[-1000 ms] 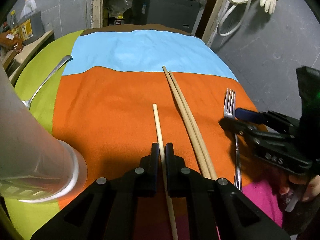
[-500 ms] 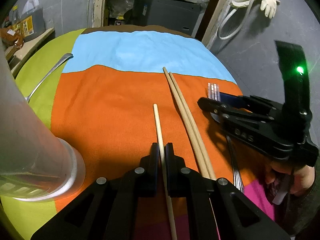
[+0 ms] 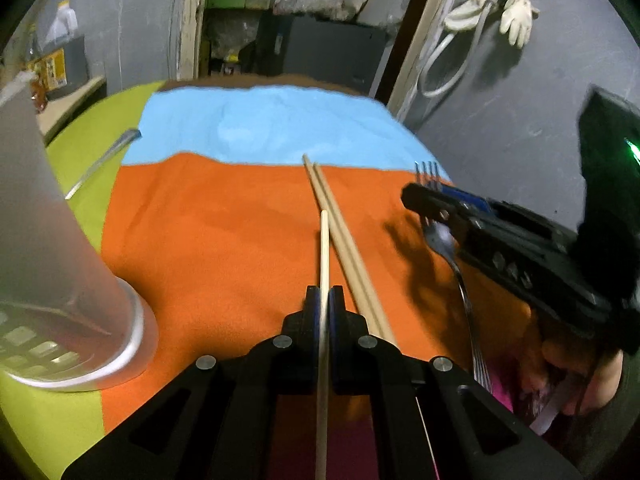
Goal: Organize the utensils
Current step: 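Close the right gripper on the steel fork, then lift the chopstick and fork and hold them above the cloth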
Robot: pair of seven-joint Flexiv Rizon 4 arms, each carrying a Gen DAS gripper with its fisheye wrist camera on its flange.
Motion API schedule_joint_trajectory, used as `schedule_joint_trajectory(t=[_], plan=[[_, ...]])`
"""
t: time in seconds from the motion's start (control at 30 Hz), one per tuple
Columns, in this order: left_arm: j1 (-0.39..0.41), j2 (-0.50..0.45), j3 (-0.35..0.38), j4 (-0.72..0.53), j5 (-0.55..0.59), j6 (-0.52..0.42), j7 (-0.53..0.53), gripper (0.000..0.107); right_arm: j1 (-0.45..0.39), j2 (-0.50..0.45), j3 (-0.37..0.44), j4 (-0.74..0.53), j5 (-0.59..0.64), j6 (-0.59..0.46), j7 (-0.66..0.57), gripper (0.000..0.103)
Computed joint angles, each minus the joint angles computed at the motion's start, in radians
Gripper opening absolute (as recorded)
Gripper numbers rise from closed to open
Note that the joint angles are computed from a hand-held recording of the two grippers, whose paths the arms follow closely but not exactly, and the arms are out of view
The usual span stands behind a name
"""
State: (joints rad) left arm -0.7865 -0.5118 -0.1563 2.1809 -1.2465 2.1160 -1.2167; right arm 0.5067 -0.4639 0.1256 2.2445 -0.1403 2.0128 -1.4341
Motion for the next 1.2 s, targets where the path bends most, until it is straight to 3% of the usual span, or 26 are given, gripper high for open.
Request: schedule_joint_trajectory(t=[0.13,0.3,0.53,0.73,1.2], plan=[[0.021,0.006,0.001,0.054,0.176,0.123,-0.161,0.002,0.093,0.021,-0.04,0.076,0.115,0.182,-0.108,0.019],[0.011,-0.018,0.007,0.075,0.265,0.314,-0.244,0.002,0.129,0.014,-0.008,0.118,0.226,0.377,-0.213,0.019],[0.02,-0.065,-0.016,0.066,0.314,0.507,-0.286,0.002,0.148,-0.01,0.041,0.146,0.308,0.587,-0.294,0.019],[0.021,-0.079,-0.04,0.073,0.309,0.618,-0.275,0.002,0.161,-0.02,0.06,0.149,0.333,0.667,-0.316,0.019],[0.037,-0.081,-0.071,0.083,0.31,0.68,-0.256,0.002,0.156,-0.019,0.069,0.155,0.329,0.701,-0.306,0.018]])
